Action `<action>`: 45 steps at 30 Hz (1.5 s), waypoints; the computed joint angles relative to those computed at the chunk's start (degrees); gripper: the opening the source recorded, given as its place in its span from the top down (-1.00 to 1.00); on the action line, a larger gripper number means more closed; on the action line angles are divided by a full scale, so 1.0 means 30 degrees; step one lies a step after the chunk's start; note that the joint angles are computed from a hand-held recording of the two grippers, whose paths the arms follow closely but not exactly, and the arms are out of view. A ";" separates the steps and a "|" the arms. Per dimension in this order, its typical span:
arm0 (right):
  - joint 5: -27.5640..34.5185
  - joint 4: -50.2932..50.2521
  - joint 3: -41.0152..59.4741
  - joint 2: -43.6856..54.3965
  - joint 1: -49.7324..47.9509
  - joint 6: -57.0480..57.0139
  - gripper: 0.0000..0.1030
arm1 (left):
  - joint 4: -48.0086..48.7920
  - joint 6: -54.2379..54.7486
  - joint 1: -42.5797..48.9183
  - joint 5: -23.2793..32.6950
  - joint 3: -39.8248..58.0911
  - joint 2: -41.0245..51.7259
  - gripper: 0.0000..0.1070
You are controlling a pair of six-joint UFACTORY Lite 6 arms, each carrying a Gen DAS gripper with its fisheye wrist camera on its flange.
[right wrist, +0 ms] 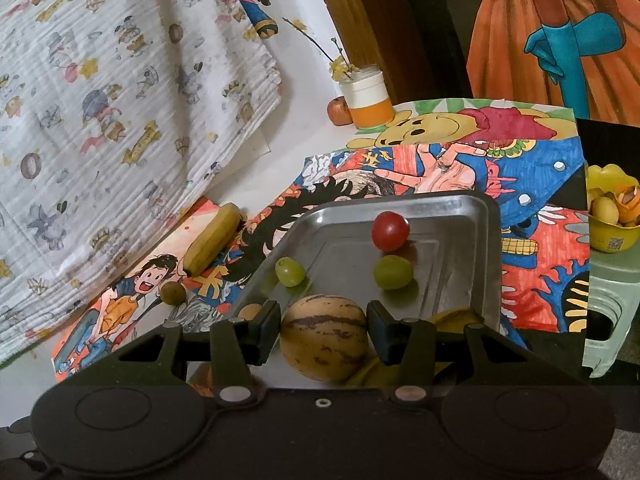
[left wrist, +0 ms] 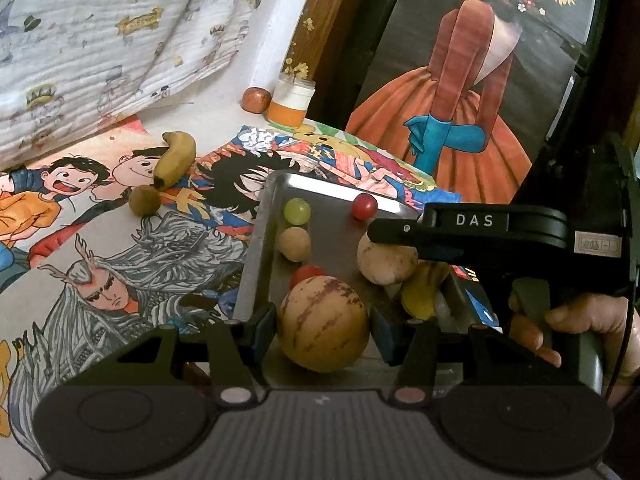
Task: Organize fruits
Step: 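Carry both round fruits onto the metal tray and open both grippers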
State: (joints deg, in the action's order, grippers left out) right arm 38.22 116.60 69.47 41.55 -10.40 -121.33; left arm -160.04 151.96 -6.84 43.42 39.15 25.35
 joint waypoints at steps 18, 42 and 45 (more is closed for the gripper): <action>0.0892 0.1671 -0.3946 -0.3862 -0.0377 -0.1769 -0.26 | -0.0546 -0.0238 0.1012 0.1308 -0.2497 -0.2804 -0.50; 0.3014 0.3965 -1.6785 -1.5092 -0.1136 -0.7597 -0.99 | 0.0545 0.0334 0.4952 0.0185 -0.9474 -1.0688 -0.92; 0.2495 0.4546 -1.7871 -1.5854 -0.0762 -0.8006 -0.99 | 0.1233 0.0287 0.5744 -0.0143 -0.9807 -1.0962 -0.92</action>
